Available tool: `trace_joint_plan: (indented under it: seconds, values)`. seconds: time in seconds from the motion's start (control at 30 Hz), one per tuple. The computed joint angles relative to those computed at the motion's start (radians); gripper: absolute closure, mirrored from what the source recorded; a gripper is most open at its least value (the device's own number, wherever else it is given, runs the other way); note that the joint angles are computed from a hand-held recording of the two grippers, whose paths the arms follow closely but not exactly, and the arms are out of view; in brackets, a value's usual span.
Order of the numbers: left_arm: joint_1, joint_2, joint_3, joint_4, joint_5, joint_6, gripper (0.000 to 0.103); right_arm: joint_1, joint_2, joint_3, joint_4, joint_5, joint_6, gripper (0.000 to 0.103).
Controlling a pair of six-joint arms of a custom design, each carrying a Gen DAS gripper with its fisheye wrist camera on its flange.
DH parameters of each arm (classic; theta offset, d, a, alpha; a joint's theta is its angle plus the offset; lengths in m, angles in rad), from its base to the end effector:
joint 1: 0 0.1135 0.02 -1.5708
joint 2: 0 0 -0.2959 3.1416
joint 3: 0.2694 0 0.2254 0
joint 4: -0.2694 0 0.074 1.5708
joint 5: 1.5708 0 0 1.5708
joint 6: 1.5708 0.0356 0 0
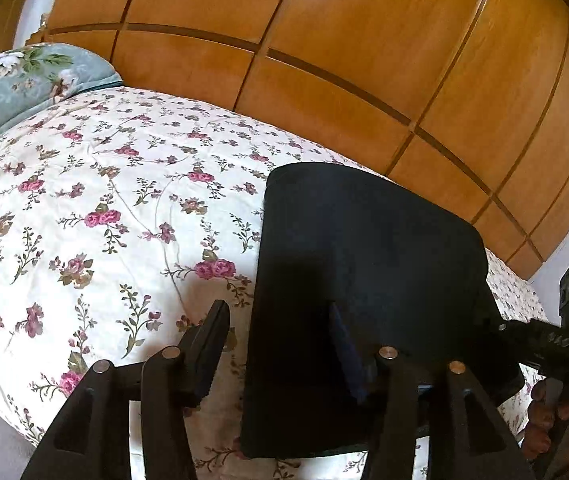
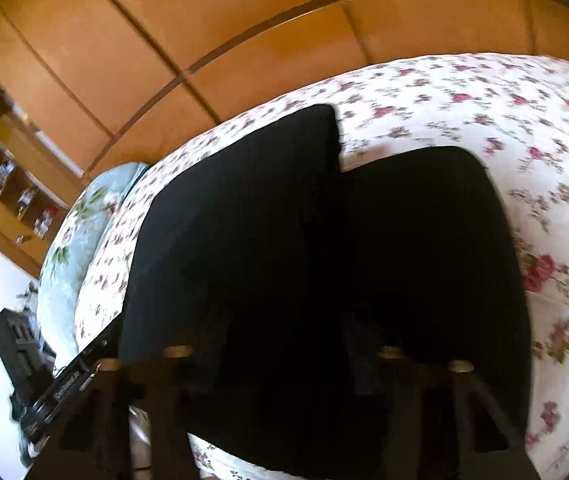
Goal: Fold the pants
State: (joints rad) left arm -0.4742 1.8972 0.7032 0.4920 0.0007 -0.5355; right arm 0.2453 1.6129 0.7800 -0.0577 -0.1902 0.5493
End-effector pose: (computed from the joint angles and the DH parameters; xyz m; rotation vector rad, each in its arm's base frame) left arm 0.2974 -0.1527 0.1430 -0.0710 2.3283 -0.5234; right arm 0.2812 0.0773 0.2040 0.2983 2.5108 0.5683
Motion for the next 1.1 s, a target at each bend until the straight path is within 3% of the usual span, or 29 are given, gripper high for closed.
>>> trace_joint_plan:
  seconds: [0.1,0.17,0.33,0.53,0.7,0.87,0.93,1.1]
  values:
    - [-0.011,0.012,0.002,0.014,-0.017,0.004,0.049,-0.027,-0.021,-0.043,0.057,-0.031,0.024,0.085]
    - [-0.022,0.004,0.009,-0.001,-0.036,0.001,0.049,-0.053,-0.046,-0.062,0.073,-0.071,0.036,0.09]
    - [-0.079,-0.056,0.042,-0.046,-0.067,0.044,0.049,-0.134,-0.162,-0.105,0.129,-0.205,0.101,0.091]
    - [-0.167,-0.058,0.128,-0.113,-0.047,0.154,0.049,-0.259,-0.281,-0.073,-0.026,-0.269,0.038,0.091]
    - [-0.227,-0.02,0.189,-0.172,-0.056,0.218,0.048,-0.323,-0.261,-0.112,-0.066,-0.257,0.027,0.091]
    - [-0.279,0.041,0.23,-0.198,-0.105,0.324,0.03,-0.315,-0.179,-0.195,0.038,-0.203,0.036,0.092]
    - [-0.289,0.054,0.232,-0.186,-0.13,0.339,0.029,-0.313,-0.174,-0.219,0.083,-0.195,0.049,0.092]
    - [-0.277,0.034,0.237,-0.215,-0.108,0.329,0.029,-0.279,-0.185,-0.18,0.028,-0.143,0.05,0.09]
